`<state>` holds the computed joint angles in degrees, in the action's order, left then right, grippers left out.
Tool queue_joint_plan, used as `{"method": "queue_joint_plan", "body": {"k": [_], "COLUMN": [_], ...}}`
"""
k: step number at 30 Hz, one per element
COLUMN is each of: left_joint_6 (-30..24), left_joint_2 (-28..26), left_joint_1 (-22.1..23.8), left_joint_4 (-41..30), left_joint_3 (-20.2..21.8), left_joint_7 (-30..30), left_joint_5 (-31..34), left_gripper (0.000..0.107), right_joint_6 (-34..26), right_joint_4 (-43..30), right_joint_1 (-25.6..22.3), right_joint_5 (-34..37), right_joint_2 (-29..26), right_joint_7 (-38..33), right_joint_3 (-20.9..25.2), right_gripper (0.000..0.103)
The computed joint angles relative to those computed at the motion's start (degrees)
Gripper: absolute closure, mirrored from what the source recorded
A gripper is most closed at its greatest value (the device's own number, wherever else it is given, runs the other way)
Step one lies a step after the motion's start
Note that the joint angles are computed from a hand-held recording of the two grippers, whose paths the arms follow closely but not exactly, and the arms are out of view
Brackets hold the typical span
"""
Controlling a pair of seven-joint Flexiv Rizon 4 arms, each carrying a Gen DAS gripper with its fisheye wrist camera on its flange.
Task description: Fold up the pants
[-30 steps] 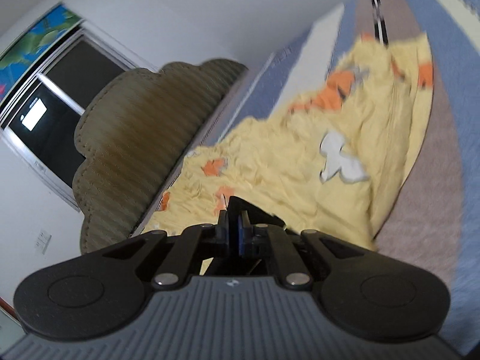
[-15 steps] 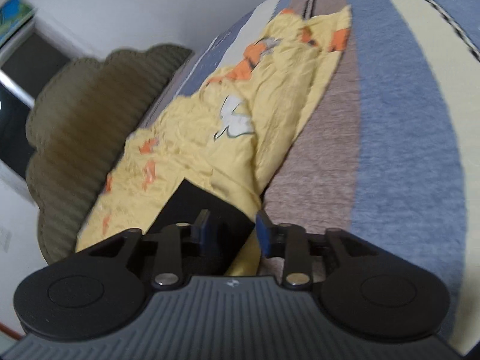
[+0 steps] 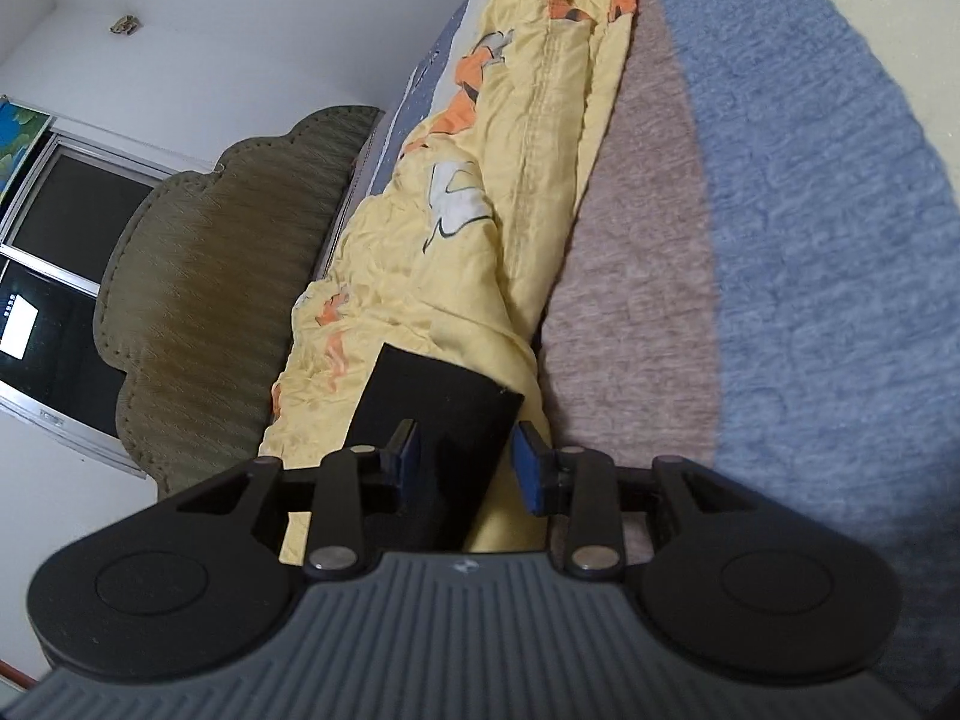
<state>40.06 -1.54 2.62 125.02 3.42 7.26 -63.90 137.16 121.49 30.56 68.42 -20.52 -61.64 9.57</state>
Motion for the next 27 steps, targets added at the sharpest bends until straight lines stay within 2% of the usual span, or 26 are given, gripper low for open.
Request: {"method": "queue_joint_plan", "body": {"k": [2, 5, 10, 11, 13, 15, 17, 20, 24, 27], "left_joint_6": [4.0, 8.2, 13.8, 14.8, 15.7, 14.7, 15.1, 20.1, 24.8, 28.7], "left_joint_2": [-0.8, -2.5, -4.3, -4.6, -4.9, -4.9, -4.7, -5.3, -8.4, -9.1], "left_joint_1": [-0.4, -0.4, -0.4, -0.4, -0.3, 0.0, -0.7, -3.0, -4.8, -5.7], "left_joint_4": [-0.1, -1.1, -1.8, -1.9, -2.0, -2.2, -2.1, -1.9, -3.1, -2.7], "left_joint_3": [-0.5, -0.8, -1.8, -2.0, -2.1, -2.2, -2.9, -4.5, -5.8, -7.0], "left_joint_7": [-1.2, -4.6, -6.4, -6.6, -7.8, -7.7, -6.3, -3.6, -5.4, -2.6], "left_joint_5": [-2.9, -3.0, -5.2, -5.3, -4.4, -4.3, -4.6, -7.6, -6.7, -8.1], "left_gripper": [0.099, 0.099, 0.099, 0.099, 0.099, 0.099, 0.099, 0.099, 0.099, 0.098], "right_joint_6": [0.9, 4.7, 1.7, 1.1, -1.0, -2.2, -2.0, -2.2, 1.4, -2.9], "right_joint_4": [-0.3, 1.5, 0.8, 0.1, -0.9, -1.5, -2.9, -5.9, -8.2, -10.8], "right_joint_1": [-0.3, -1.2, 0.3, 0.6, 0.7, 0.5, 1.2, 1.2, 0.7, -1.7], "right_joint_5": [-0.8, -6.2, -5.7, -4.5, -2.6, -2.0, -0.3, 2.4, 0.8, 6.8], "right_joint_2": [-0.7, -2.4, -1.7, -1.5, -0.9, -0.5, 0.4, 2.9, 4.9, 6.3], "right_joint_7": [0.7, 7.6, 3.5, 2.2, -0.7, -2.0, -6.4, -15.3, -23.1, -30.5], "right_joint_3": [-0.2, 0.8, -1.1, -1.7, -2.6, -2.7, -3.5, -3.9, -2.0, -1.4], "right_gripper": [0.066, 0.066, 0.069, 0.073, 0.092, 0.094, 0.095, 0.095, 0.095, 0.095]}}
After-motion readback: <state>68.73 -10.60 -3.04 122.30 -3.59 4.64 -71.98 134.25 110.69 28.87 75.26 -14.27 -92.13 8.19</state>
